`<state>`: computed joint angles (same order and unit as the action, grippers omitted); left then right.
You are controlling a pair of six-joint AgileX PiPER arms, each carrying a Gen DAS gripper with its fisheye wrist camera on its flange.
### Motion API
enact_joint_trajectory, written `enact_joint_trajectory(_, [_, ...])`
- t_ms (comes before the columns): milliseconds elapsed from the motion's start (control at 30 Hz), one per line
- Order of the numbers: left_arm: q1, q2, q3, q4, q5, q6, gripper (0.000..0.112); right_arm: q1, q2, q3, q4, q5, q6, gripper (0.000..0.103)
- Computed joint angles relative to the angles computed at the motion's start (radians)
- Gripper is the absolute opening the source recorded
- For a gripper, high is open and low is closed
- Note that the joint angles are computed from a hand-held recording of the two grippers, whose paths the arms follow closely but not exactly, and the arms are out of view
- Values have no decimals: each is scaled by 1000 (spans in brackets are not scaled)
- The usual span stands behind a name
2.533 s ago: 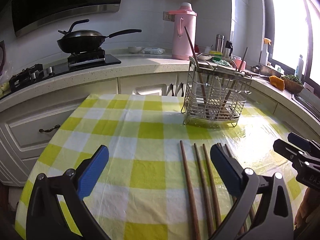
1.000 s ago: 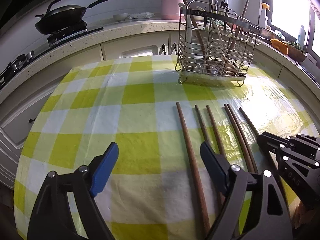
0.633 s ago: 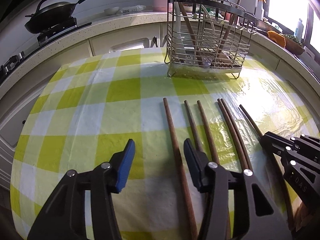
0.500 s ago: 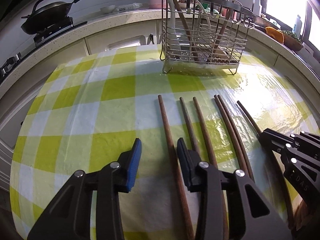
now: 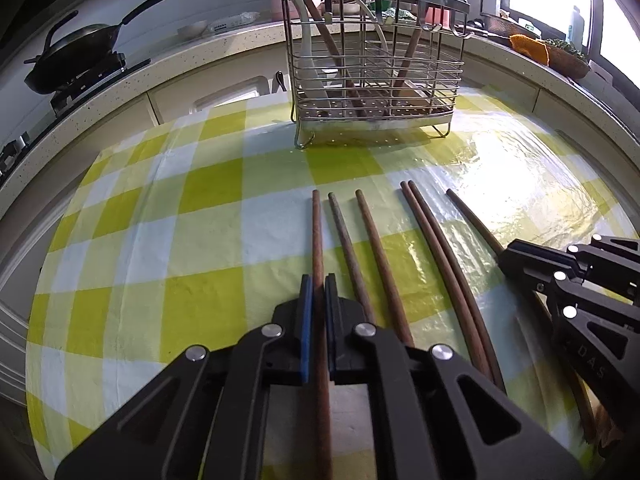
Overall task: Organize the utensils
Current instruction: 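Close the left tool on another wooden chopstick while the right tool holds its chopstick, then lift both chopsticks upright and carry them over the wire rack with both tools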
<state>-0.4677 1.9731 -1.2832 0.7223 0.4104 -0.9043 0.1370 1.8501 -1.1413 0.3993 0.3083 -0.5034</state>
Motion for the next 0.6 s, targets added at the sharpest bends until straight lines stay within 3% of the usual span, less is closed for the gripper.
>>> enact_joint_trajectory(300, [50,-26,33,-199,-84,180,6,-27,4,-11,130,25,-120,7])
enact_joint_trajectory(600, [35,-140,102,5,-106,-35,6,-63,-82,24,381,21,-343,7])
